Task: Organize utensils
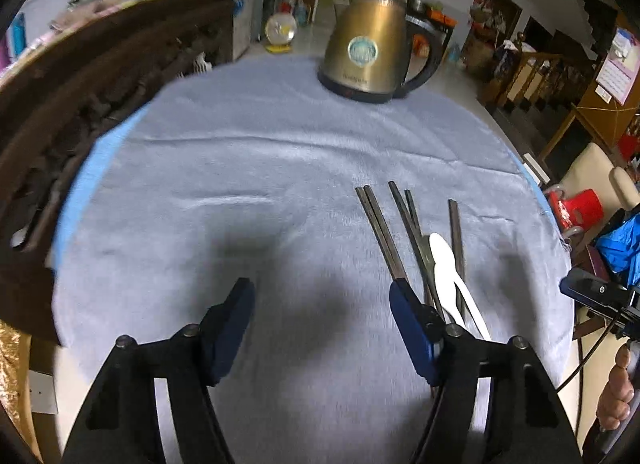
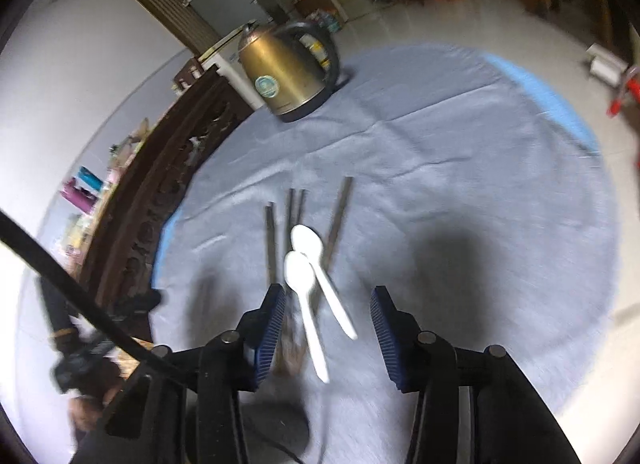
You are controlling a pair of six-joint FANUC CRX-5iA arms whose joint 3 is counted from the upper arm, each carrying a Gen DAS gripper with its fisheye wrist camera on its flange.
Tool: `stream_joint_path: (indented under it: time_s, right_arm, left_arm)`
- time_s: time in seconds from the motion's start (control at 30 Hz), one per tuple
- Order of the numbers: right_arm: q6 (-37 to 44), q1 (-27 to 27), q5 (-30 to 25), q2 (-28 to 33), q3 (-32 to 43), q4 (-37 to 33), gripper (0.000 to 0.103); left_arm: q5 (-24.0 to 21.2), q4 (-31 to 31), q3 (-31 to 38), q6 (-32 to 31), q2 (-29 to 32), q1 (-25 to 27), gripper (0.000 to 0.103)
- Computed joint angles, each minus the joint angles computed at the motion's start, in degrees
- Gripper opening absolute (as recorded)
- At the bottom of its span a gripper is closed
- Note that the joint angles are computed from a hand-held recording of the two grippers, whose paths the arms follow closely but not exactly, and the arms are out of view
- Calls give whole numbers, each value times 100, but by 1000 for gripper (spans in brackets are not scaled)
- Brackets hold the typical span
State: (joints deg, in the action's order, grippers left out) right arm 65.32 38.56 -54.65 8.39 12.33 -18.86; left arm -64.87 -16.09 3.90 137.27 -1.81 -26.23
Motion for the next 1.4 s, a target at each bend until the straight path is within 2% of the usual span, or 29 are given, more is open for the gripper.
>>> stream_joint_path:
  time_s: [0.07,0.13,0.23,0.37,0.53,0.77,0.83,0.87,0.9,1.0,1.03,1.13,1.3,1.33,1.37,1.4]
  right_arm:
    - [338,-180,-202,404,467,-398,43]
    - [412,-241,-391,863,954,-481,40]
    - [499,-384,-829,1538,1797,-857,38]
    - [423,-389,-1336,2353,2872,-973,33]
    - [91,-298,-1987,3363,4268,-903,31]
    - [-526,-59,-2844,4428,5812,-436,20]
    - [-599,22,-2927,4556,6010,-225,15]
    - [-642,70,-3041,4664,6199,-87,9]
    - [-693,115,-3155,4764,6368,53,9]
    - [-585,197,-3148,4737,6298,320,0]
    - [-561,239,-3191,4750,6301,495,0]
    - [-481,151,-3034,4536,5951,342,0]
    - [-293,-141,-2803,4354,5708,-526,5]
    - [-297,-142,-2745,4338,5697,-526,5]
    - [-280,-128,-2738,4364,5753,-495,5]
    - [-300,-112,-2769,4419,5859,-454,6]
  left_arm:
    - [140,218,79,-210,238,174,71]
    - [229,366,229,-373,532,316,71]
    - [181,407,541,-575,950,422,71]
    - [126,594,761,-875,1291,574,71]
    - [154,604,795,-1118,1398,632,71]
    - [257,851,749,-1449,1471,798,71]
    - [195,847,874,-1519,1578,793,71]
    - [167,841,939,-1537,1638,778,71]
    - [154,863,984,-1562,1686,784,71]
    - [112,770,1152,-1600,1834,764,70]
    - [98,717,1208,-1608,1877,749,70]
    - [158,728,1227,-1683,1910,778,69]
    - [16,411,1461,-1805,2032,682,38]
    - [-24,361,1523,-1846,2066,646,23]
    - [4,484,1550,-1967,2098,663,14]
    - [10,552,1593,-2002,2145,666,13]
